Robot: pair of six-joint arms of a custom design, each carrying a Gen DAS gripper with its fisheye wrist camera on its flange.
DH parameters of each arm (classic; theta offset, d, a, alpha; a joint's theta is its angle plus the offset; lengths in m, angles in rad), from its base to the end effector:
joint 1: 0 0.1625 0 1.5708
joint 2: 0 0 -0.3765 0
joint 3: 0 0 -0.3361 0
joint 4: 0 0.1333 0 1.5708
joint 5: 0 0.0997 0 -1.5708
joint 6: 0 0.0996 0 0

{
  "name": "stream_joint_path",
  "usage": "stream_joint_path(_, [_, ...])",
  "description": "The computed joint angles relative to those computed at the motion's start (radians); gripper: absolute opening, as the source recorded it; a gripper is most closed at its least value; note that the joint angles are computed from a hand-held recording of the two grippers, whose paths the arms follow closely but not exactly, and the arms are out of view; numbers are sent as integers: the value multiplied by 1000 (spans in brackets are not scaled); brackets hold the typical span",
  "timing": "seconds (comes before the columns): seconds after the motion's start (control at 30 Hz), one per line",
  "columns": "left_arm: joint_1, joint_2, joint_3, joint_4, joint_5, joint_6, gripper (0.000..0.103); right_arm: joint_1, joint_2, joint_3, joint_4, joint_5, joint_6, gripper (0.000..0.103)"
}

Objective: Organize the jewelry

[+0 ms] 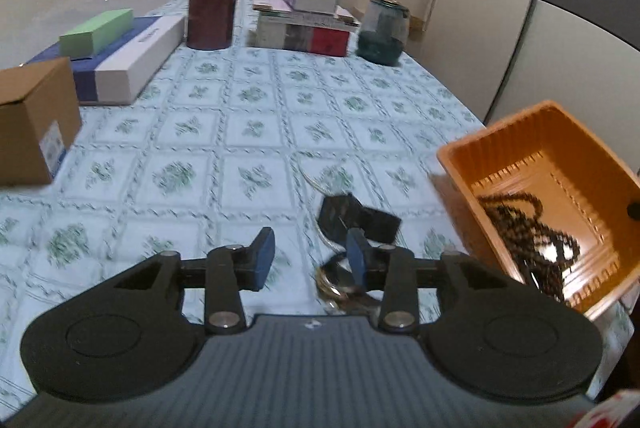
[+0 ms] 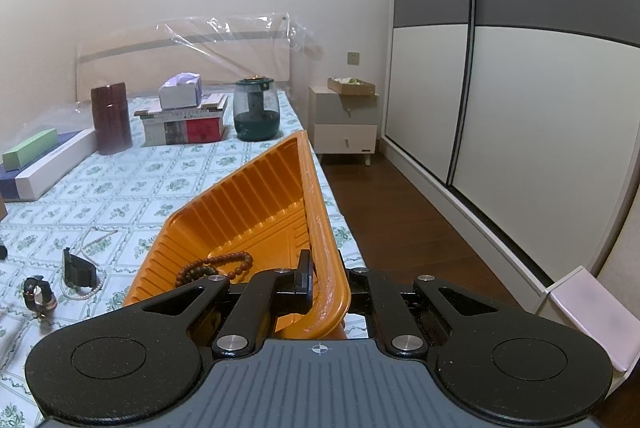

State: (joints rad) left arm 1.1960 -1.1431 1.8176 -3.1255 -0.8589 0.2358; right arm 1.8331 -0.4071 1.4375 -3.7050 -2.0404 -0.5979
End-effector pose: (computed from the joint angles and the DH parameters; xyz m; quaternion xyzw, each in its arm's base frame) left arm -0.0132 -0.5754 0.3240 0.1133 0.8534 -0.4203 0.2868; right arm 0.2519 -0.5980 0.0724 0.2344 -0.8036 0.4697 0.2805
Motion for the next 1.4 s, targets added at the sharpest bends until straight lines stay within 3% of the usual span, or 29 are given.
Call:
stream_joint_path(0.27, [-15, 44, 49, -50, -32, 32, 37, -3, 2, -3, 3, -1, 0, 7])
stream_joint_path(0.67, [-56, 147, 41, -143, 100, 211, 37, -3, 9, -15, 7, -5, -3, 7])
stream_joint_path(0.7, [-60, 150, 41, -151, 116, 227, 36, -3, 9, -15, 7, -5, -3, 7])
stream_joint_path(0.77, [-63, 148, 41, -144, 126, 240, 25, -3, 10, -15, 6, -6, -4, 7])
stream_joint_path(0.8, [-64, 144, 40, -130, 128, 241, 15, -3, 9, -15, 6, -6, -3, 7])
stream_joint_path(0.83, [-65, 142, 37, -117, 133, 242, 13, -3, 9, -15, 6, -6, -3, 7])
stream_joint_path(1.4, [-99, 75, -8, -67, 87, 289, 11, -3, 10, -15, 5, -5, -5, 7])
